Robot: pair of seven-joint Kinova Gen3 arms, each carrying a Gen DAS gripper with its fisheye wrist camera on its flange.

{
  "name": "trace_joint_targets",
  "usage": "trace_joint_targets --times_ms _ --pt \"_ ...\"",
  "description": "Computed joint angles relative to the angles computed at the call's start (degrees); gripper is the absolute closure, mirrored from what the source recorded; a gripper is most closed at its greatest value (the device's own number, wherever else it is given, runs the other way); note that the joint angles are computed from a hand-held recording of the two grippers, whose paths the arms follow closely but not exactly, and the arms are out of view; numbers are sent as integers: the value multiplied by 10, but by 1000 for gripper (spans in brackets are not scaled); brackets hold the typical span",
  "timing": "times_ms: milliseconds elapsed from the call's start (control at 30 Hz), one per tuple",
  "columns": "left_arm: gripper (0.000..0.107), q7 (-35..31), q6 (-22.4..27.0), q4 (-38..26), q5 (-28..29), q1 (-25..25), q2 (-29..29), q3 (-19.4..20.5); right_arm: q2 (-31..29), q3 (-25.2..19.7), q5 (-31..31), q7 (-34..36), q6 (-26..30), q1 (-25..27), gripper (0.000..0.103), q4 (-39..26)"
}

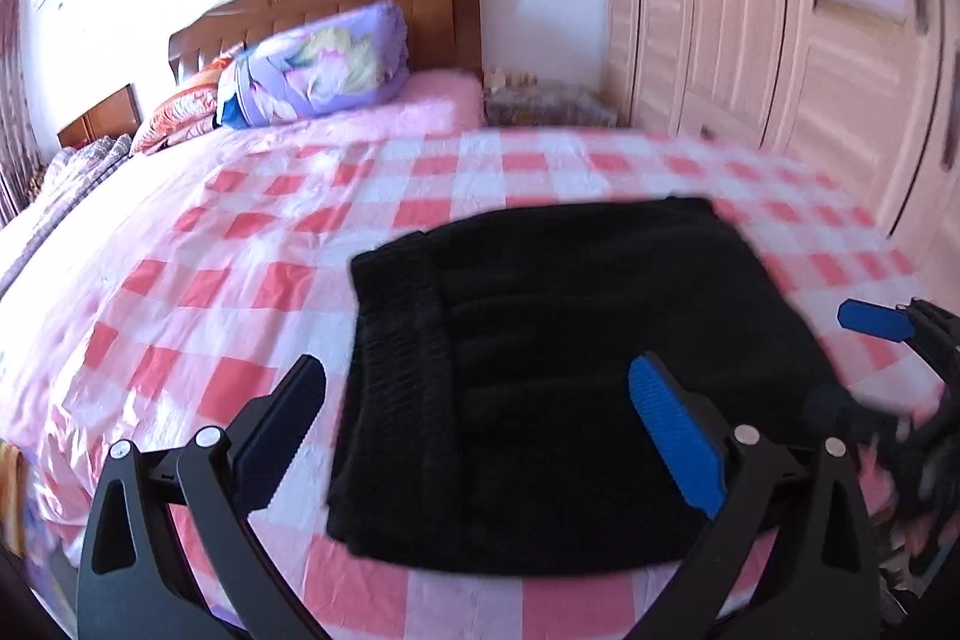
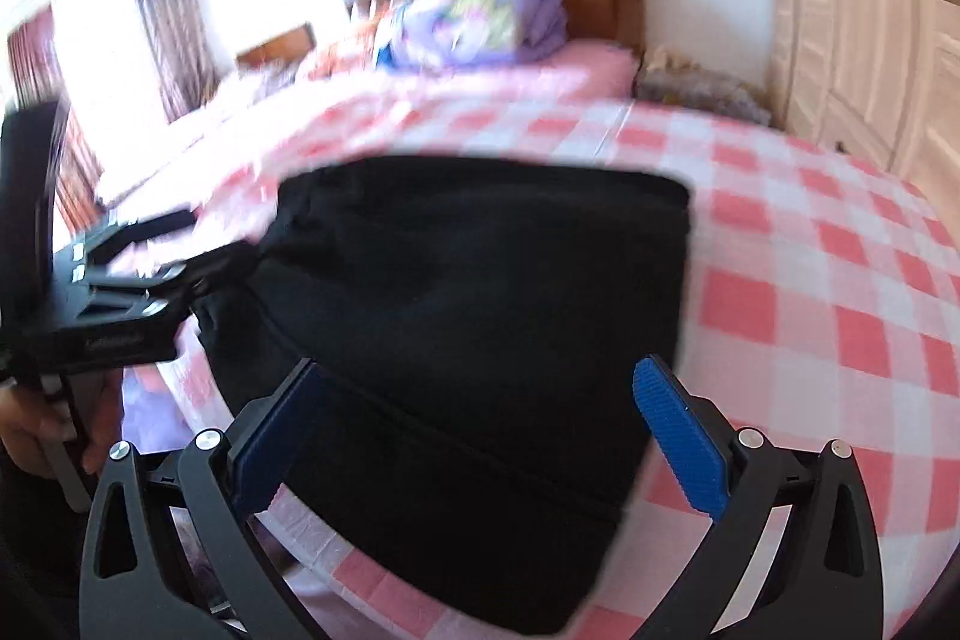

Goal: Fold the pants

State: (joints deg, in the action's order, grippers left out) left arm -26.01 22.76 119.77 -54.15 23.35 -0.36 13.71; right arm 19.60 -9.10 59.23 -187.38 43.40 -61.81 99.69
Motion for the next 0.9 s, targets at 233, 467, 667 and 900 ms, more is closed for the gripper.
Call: trace_joint_targets --times_ms 233,467,667,900 --pt "6 107 -5 24 -85 -111 32 116 0 -177 70 -73 73 110 4 23" --pt "6 268 120 83 -196 -102 -139 175 -97 -114 140 -236 221 -40 4 84" --pt "6 284 252 66 -186 -62 -183 223 -116 -103 178 -315 332 -114 4 97" --pt "6 365 349 59 -203 -38 -143 301 -80 -145 150 -315 341 -101 4 85"
